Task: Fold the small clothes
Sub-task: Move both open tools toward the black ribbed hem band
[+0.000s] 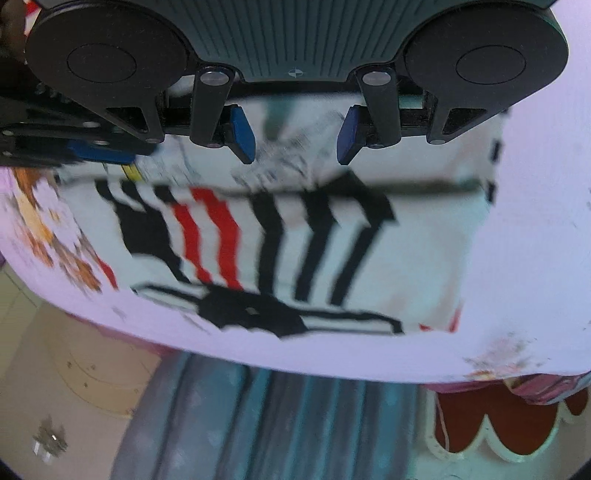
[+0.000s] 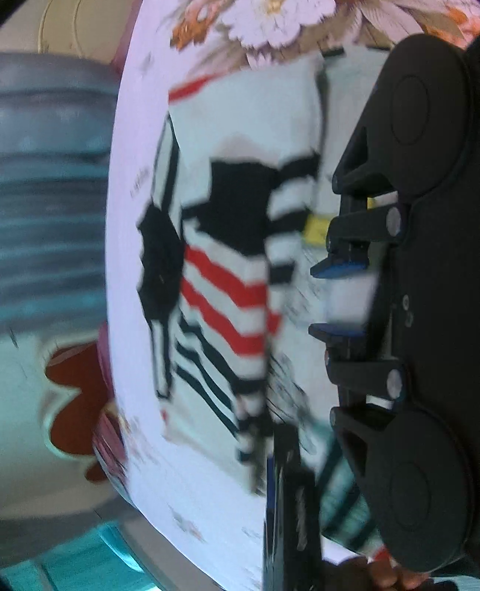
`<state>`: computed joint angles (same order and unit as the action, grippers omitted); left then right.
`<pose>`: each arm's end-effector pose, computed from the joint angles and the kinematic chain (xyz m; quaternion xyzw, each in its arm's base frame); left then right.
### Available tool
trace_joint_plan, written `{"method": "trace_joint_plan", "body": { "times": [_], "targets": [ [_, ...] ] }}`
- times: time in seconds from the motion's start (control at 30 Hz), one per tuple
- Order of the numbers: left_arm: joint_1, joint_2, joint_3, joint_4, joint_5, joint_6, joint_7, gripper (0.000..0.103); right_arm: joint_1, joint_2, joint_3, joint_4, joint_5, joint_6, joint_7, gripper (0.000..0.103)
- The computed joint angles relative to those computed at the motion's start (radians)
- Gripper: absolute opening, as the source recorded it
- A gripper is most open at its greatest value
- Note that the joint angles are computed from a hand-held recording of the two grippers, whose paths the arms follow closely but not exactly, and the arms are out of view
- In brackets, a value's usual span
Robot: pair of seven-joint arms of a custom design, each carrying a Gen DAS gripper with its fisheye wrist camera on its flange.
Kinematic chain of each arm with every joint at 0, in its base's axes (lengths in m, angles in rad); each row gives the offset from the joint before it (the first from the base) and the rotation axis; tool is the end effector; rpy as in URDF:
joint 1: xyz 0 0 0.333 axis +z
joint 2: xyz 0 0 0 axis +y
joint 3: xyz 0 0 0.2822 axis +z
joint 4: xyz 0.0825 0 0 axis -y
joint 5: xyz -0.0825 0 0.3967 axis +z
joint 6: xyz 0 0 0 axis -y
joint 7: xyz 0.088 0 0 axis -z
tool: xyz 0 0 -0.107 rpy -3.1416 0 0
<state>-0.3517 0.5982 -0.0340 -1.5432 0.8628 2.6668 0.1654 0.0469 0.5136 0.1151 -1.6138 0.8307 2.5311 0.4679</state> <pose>0.6694 -0.2915 0.3184 -0.7646 0.5327 -0.2668 0.2457 0.7055 0.0966 0.3335 -0.8311 0.4203 -0.0721 0.3571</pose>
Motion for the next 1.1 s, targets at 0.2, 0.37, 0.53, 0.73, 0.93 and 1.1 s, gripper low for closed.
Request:
{"method": "trace_joint_plan", "body": {
  "times": [0.2, 0.37, 0.53, 0.73, 0.93, 1.1],
  "targets": [
    [-0.031, -0.04, -0.011, -0.076, 0.013, -0.044, 0.019, 0.049, -0.001, -0.049, -0.012, -0.077, -0.02, -0.034, -0.057, 0.025],
    [-0.027, -0.155, -0.026, -0.23, 0.054, -0.069, -0.047, 0.049, -0.009, -0.101, -0.04, -0.174, -0.031, 0.071, -0.139, 0.025],
    [-0.008, -0.267, -0.063, -0.377, 0.096, -0.088, -0.123, 0.049, -0.029, -0.169, -0.07, -0.28, -0.017, 0.148, -0.119, 0.025],
    [0.004, -0.333, -0.105, -0.448, 0.162, -0.028, -0.196, 0.049, -0.05, -0.332, -0.051, -0.455, 0.152, 0.115, -0.228, 0.028],
    [-0.013, -0.314, -0.129, -0.441, 0.191, 0.002, -0.199, 0.051, 0.031, -0.458, -0.073, -0.603, 0.22, 0.112, -0.275, 0.025],
    [-0.023, -0.359, -0.13, -0.52, 0.218, 0.003, -0.239, 0.052, 0.066, -0.497, -0.101, -0.68, 0.165, 0.174, -0.204, 0.024]
  ]
}}
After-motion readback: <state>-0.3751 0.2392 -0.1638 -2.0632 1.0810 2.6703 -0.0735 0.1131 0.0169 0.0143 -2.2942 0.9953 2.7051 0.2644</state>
